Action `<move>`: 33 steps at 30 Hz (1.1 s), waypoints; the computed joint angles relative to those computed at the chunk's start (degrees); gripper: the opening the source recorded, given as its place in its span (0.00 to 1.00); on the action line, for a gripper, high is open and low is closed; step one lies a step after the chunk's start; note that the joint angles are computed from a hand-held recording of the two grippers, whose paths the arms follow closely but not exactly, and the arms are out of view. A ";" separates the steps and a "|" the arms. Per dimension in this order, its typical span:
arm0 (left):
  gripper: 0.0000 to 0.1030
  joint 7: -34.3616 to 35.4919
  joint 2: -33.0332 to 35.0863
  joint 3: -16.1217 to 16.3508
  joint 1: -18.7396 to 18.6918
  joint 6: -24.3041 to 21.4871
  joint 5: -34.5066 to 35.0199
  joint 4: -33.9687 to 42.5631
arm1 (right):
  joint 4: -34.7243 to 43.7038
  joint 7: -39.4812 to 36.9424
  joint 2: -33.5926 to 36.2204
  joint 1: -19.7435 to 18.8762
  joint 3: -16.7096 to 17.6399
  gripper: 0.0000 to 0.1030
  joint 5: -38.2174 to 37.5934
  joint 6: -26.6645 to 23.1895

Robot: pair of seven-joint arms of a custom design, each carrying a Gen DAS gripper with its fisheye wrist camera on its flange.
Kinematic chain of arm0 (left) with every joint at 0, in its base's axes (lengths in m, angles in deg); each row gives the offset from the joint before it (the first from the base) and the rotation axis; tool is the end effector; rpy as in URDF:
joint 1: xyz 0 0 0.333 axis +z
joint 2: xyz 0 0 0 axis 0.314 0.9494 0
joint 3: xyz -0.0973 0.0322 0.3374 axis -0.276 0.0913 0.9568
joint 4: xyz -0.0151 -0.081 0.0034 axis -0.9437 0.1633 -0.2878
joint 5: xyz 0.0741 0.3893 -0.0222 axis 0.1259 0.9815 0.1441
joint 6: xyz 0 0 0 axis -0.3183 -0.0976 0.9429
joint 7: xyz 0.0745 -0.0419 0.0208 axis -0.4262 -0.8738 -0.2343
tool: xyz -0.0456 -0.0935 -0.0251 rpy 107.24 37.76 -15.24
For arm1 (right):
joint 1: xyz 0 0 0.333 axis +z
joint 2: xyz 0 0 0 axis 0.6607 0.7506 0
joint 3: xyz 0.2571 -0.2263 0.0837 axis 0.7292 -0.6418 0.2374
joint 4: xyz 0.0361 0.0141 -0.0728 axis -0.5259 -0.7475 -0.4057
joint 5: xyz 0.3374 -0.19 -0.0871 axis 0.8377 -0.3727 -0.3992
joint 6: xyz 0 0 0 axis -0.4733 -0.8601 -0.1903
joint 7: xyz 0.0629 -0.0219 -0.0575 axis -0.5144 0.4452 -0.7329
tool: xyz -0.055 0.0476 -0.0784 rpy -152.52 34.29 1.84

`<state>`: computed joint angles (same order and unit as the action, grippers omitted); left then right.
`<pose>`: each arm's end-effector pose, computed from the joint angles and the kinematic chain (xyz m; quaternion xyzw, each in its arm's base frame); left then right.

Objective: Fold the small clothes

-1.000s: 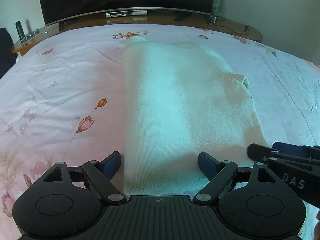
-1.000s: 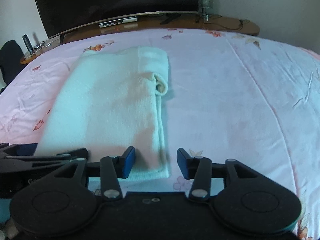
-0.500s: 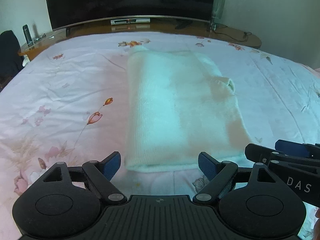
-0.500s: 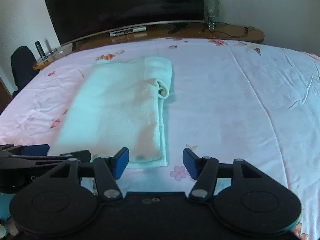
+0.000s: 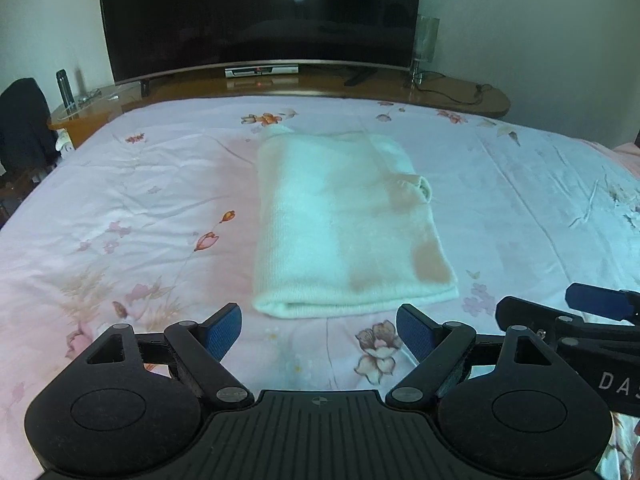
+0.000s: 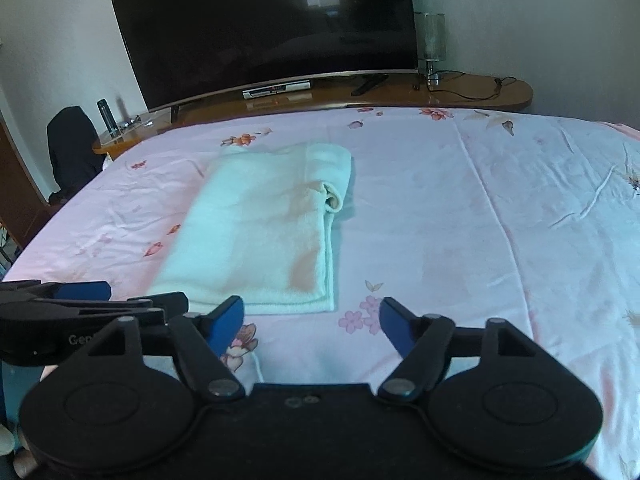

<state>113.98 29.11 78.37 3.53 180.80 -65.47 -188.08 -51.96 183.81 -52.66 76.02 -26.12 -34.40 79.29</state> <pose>0.6248 -0.2244 0.5006 -0.6078 0.7079 -0.2708 0.2369 0.5984 0.4194 0.4783 -0.6122 0.6785 -0.2506 0.3195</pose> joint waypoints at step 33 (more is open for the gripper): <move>1.00 -15.53 -30.09 -18.90 10.58 -5.57 6.41 -20.46 | -26.15 17.99 -30.17 -4.56 16.30 0.99 -14.65 -20.36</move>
<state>98.45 -0.98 59.47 14.11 175.23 -59.06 -208.53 -78.10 201.80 -82.82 71.47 -9.82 -49.05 58.93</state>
